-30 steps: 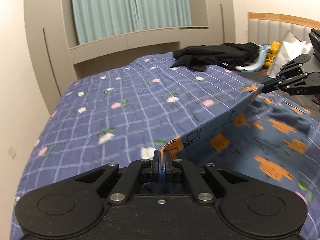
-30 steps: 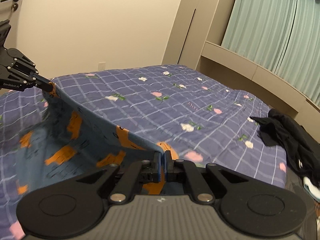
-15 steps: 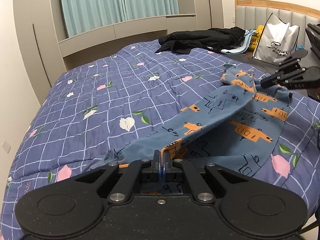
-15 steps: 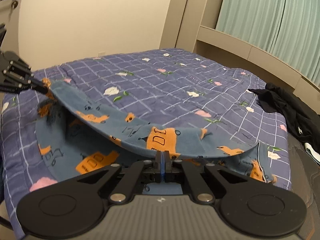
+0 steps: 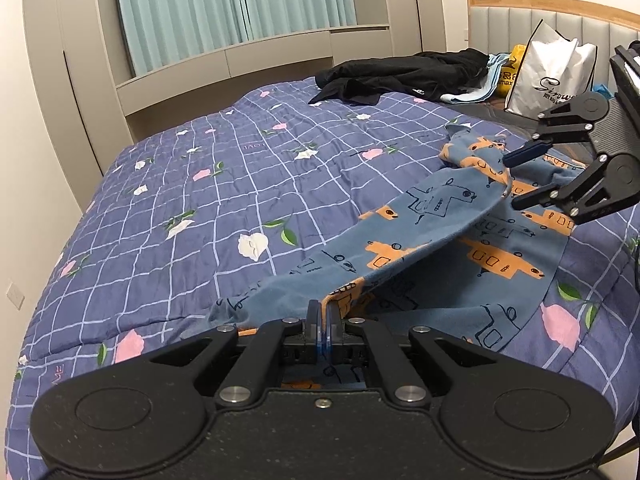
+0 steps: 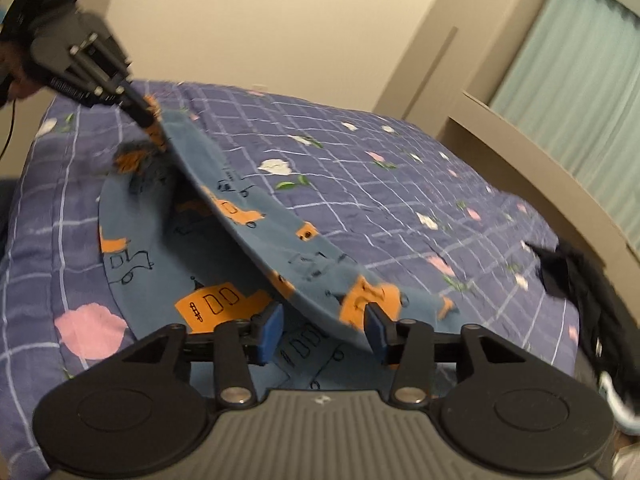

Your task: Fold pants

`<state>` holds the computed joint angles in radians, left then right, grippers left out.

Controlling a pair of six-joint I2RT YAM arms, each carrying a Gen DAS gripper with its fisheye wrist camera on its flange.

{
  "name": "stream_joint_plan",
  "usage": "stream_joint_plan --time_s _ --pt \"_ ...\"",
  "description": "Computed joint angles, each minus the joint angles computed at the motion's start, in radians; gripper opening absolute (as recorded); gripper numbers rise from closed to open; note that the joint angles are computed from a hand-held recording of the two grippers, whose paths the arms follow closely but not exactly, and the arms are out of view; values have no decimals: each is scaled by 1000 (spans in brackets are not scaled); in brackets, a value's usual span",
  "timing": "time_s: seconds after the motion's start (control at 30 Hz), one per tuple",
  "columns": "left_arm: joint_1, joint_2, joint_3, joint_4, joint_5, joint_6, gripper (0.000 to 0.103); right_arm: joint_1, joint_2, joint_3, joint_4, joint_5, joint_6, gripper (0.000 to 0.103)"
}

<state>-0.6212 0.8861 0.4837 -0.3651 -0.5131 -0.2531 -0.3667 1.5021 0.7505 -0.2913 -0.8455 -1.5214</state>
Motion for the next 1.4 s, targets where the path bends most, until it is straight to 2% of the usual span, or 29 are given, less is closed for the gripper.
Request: stream_joint_plan --time_s 0.07,0.1,0.13,0.17,0.23,0.3,0.5,0.73,0.9,1.1,1.23,1.33,1.37,1.4 --pt "-7 -1 -3 -5 -2 -8 1 37 -14 -42 78 34 3 42" --pt "-10 -2 -5 -7 -2 -10 1 56 -21 -59 113 60 9 20" --pt "-14 -5 -8 -10 -4 -14 1 66 -21 -69 128 73 4 11" --pt "-18 -8 -13 -13 -5 -18 1 69 -20 -71 128 75 -6 11" --pt "-23 -12 -25 -15 0 -34 1 70 -24 -80 124 78 -28 3" --pt "-28 -15 -40 -15 4 -48 1 60 -38 -96 112 77 -59 2" --pt "-54 -44 -89 -26 10 -91 1 16 -106 -155 38 90 -190 0" --pt "-28 -54 -116 -29 59 -59 1 -20 -164 -180 -82 121 -260 0" --pt "-9 -23 -140 -5 92 -59 1 -26 -175 -183 -124 138 -257 0" --pt "-2 3 -148 10 105 -63 3 -26 -143 -206 -83 154 -230 0" --pt "1 9 -136 0 122 -78 9 -35 -115 -210 -64 143 -202 4" --pt "-9 8 -127 -7 132 -116 21 -58 -98 -214 -57 117 -187 8" --pt "-25 8 -121 -11 125 -138 29 -67 -89 -210 -58 105 -182 12" --pt "-42 9 -115 -14 120 -156 33 -75 -83 -207 -60 96 -174 20"
